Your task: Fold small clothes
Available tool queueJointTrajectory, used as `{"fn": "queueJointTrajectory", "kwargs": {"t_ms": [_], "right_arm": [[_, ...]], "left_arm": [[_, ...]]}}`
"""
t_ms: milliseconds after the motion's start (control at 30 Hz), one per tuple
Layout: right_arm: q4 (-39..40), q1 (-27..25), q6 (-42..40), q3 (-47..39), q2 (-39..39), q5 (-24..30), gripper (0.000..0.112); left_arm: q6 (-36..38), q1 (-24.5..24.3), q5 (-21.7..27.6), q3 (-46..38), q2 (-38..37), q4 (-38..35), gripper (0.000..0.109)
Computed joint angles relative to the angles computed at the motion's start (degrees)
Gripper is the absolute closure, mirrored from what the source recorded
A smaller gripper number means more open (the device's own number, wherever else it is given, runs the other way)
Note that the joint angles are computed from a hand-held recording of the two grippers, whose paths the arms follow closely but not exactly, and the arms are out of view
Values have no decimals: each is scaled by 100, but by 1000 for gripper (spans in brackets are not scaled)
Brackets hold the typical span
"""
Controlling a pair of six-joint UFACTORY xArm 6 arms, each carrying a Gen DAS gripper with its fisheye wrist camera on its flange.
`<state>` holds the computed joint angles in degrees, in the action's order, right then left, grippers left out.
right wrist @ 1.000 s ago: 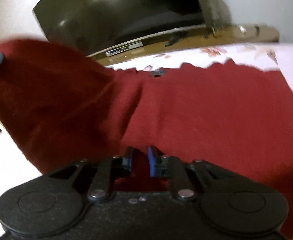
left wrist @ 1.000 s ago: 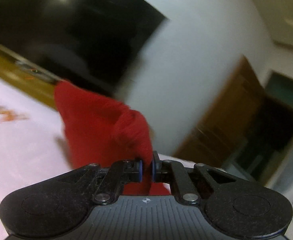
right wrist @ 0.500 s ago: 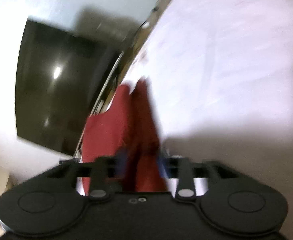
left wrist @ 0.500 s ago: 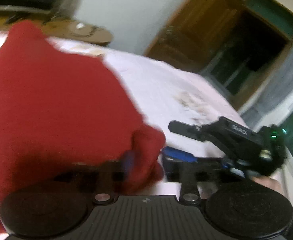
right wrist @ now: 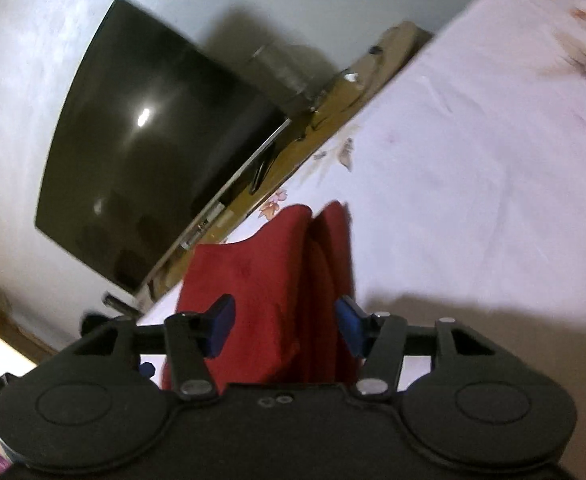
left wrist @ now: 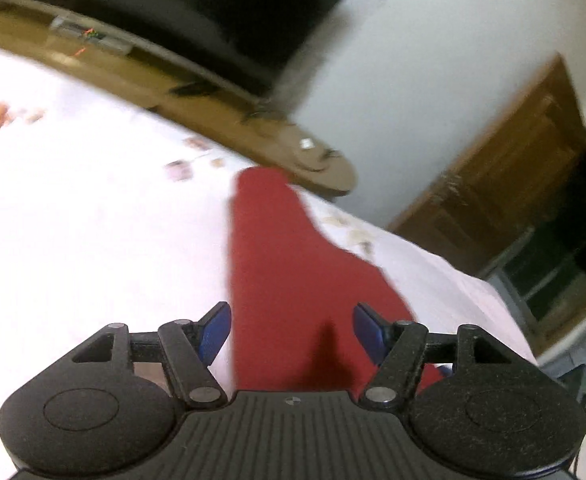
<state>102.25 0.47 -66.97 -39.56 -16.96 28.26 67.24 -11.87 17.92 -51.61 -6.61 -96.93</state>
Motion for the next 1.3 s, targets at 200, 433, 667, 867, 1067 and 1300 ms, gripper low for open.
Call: {"fn": "queueJointTrajectory", "kwargs": {"t_ms": [200,433,667,867,1067,1300], "right_arm": [[-1323,255,474,-636,675,-139,66],[-1817,897,104,-727,805,-1024,72],[-1661,1383,-377,-573,526,-1672,72],[-1960,753,579,-916,1015,-649,71],[-1030,1127,-825,-549,356,-1304,95],[-1077,1063,-354,-459,565,-1544,94]], "left_arm": [[-450,-229,-342,-52,348,593,41],[-1298,-384,-613,-567,862,1673,41],[-1107,-244,-355,-714,1083,1285,41],[-1221,-300,-443,-764,1141,1434,41],[-350,-475,-615,-884,1115,763,41],[-1370,-613,-670,-1070,1391,1934,39]]}}
